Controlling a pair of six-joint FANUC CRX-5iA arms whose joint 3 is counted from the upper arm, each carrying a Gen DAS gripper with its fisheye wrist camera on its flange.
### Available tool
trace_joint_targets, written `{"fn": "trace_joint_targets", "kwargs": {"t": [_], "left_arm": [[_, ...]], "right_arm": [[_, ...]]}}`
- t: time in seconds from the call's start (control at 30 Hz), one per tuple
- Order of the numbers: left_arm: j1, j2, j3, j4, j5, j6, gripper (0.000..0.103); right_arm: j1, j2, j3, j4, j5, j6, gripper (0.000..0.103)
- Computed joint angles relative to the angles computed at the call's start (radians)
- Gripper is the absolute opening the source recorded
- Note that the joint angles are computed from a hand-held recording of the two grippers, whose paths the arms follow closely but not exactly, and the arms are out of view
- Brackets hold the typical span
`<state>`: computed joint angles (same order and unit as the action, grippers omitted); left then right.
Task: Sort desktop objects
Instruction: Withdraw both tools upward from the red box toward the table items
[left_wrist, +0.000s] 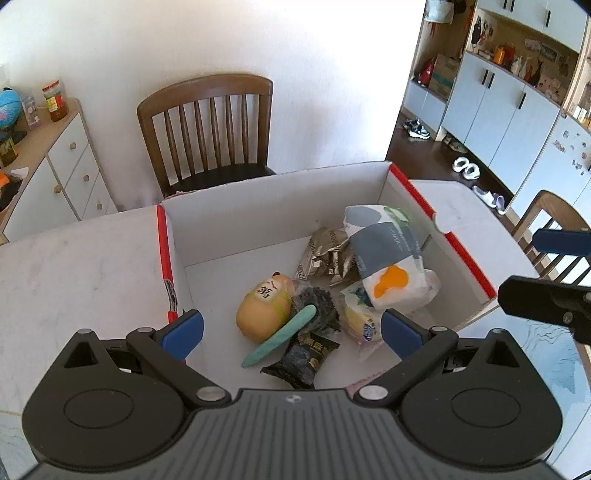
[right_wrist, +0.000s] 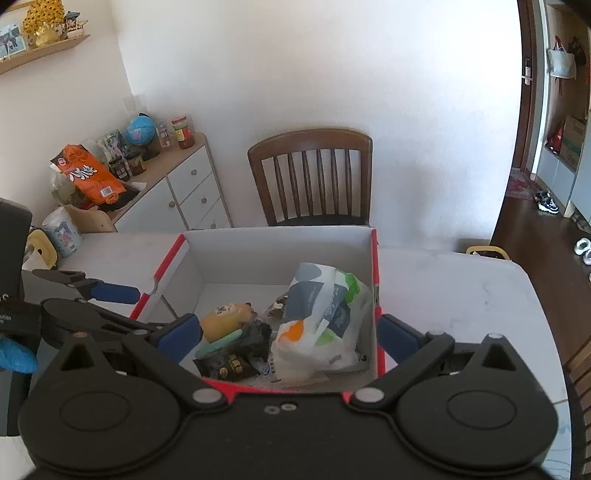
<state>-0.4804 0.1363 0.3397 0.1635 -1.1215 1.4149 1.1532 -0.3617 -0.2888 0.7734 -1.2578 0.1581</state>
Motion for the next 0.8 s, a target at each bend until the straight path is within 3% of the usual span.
{"fn": "trace_joint_targets", "kwargs": {"t": [0.8], "left_arm": [[0.036, -0.174, -0.169, 0.101, 0.051, -0.079, 0.103]], "right_arm": [[0.273, 0.004, -0.015, 0.118, -0.251, -0.200, 0.099]]}}
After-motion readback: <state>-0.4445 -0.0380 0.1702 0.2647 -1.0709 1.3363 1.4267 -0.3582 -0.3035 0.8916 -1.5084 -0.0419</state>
